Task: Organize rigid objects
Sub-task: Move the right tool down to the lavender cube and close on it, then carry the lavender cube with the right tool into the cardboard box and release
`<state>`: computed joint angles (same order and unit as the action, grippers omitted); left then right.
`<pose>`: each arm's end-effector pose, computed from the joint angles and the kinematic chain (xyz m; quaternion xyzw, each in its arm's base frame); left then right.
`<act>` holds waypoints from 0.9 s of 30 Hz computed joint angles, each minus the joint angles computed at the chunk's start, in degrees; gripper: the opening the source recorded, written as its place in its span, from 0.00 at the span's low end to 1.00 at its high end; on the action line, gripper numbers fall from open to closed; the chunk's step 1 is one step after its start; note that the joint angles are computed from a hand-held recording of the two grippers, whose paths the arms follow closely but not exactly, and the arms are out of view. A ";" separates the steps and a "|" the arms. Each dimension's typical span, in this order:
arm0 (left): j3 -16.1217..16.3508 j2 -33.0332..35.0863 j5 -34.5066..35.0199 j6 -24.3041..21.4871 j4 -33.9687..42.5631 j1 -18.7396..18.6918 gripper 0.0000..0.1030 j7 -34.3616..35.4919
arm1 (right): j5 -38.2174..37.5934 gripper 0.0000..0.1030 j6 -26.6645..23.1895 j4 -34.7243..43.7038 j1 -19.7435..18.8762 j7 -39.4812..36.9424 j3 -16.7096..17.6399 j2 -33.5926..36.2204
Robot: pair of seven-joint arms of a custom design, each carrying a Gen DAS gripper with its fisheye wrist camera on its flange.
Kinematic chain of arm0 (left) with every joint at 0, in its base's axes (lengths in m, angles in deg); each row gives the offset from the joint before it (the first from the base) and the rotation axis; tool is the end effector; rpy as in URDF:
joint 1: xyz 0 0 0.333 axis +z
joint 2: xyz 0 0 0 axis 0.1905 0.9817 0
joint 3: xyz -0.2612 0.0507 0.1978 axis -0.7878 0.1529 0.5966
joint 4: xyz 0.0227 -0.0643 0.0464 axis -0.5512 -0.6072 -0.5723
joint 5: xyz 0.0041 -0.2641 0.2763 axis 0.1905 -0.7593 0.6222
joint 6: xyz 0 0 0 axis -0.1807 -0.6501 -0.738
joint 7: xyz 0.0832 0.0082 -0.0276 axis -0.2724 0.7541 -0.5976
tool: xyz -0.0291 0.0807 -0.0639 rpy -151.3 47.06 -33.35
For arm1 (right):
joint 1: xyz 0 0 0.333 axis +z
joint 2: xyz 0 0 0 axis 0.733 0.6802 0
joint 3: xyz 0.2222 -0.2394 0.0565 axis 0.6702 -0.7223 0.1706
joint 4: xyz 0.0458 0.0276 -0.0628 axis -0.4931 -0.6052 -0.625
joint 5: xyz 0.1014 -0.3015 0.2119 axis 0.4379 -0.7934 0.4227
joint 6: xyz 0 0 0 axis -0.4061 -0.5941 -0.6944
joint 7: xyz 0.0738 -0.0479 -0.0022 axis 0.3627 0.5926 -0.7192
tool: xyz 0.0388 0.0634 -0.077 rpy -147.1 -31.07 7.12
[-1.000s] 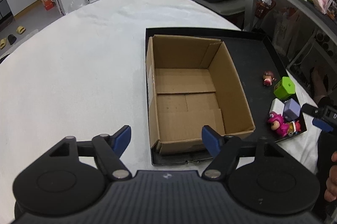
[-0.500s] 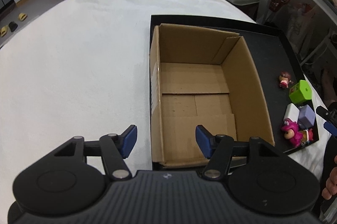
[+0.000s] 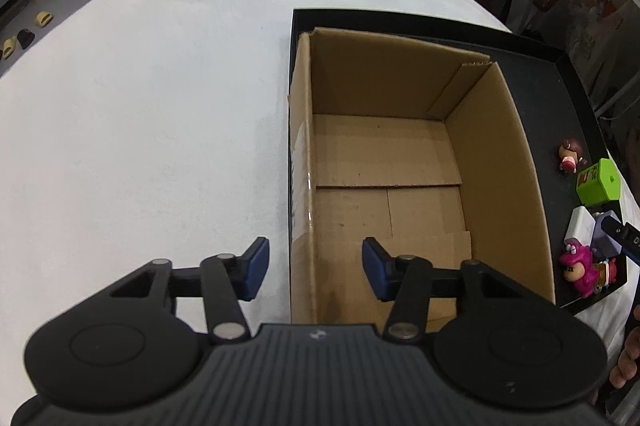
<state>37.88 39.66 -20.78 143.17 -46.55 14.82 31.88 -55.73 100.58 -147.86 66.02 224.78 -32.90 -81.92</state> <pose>0.4921 -0.0358 0.5115 -0.7501 0.6340 -0.1301 0.1358 0.4818 0.2530 0.4501 -0.5386 0.7690 -0.2332 0.2534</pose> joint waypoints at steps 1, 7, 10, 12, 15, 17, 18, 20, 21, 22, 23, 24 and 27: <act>0.03 0.28 -0.08 -0.33 0.21 0.02 0.44 -0.08 | 0.15 0.61 -1.75 0.71 0.19 -0.70 0.20 0.52; 0.59 1.06 -1.48 -1.65 1.13 -0.31 0.25 1.19 | 2.89 0.55 -3.27 1.86 1.05 -4.47 0.08 1.91; 0.47 1.01 -1.12 -2.39 1.65 -0.25 0.19 1.39 | 2.55 0.50 -4.61 3.18 1.37 -4.45 -0.23 3.29; 0.50 1.16 -0.86 -2.80 1.85 -0.20 0.16 1.66 | -0.07 0.43 -5.07 4.06 1.68 -2.61 -0.57 4.01; 0.63 1.39 -0.95 -3.23 2.05 -0.15 0.12 1.76 | -0.45 0.42 -4.73 4.61 2.08 -2.81 -0.82 4.51; 0.89 1.27 -1.58 -3.09 1.86 -0.19 0.12 2.30 | 0.62 0.42 -3.97 4.30 2.23 -3.29 -0.86 4.25; 0.94 1.22 -1.79 -3.03 1.79 -0.20 0.12 2.53 | 1.38 0.42 -3.38 4.19 2.19 -3.73 -0.90 4.14; 0.94 1.18 -1.98 -2.79 1.68 -0.16 0.12 2.68 | 1.76 0.42 -2.32 3.98 2.19 -4.21 -0.92 3.70; 0.91 1.14 -2.02 -2.60 1.58 -0.12 0.12 2.60 | 1.39 0.42 -2.24 4.06 2.24 -4.43 -0.88 3.44; 0.87 1.01 -2.05 -2.49 1.42 -0.09 0.12 2.50 | 1.14 0.42 -2.39 4.23 2.26 -4.71 -0.82 3.20; 0.80 1.00 -2.04 -2.47 1.41 -0.10 0.12 2.44 | 0.78 0.42 -2.33 4.19 2.20 -4.71 -0.83 2.86; 0.83 1.05 -2.10 -2.37 1.40 -0.09 0.12 2.56 | 0.50 0.42 -2.23 4.11 2.10 -4.60 -0.83 2.52; 1.04 0.96 -2.69 -2.19 1.15 -0.10 0.12 3.14 | 0.25 0.42 -2.09 3.61 1.65 -3.90 -0.72 1.18</act>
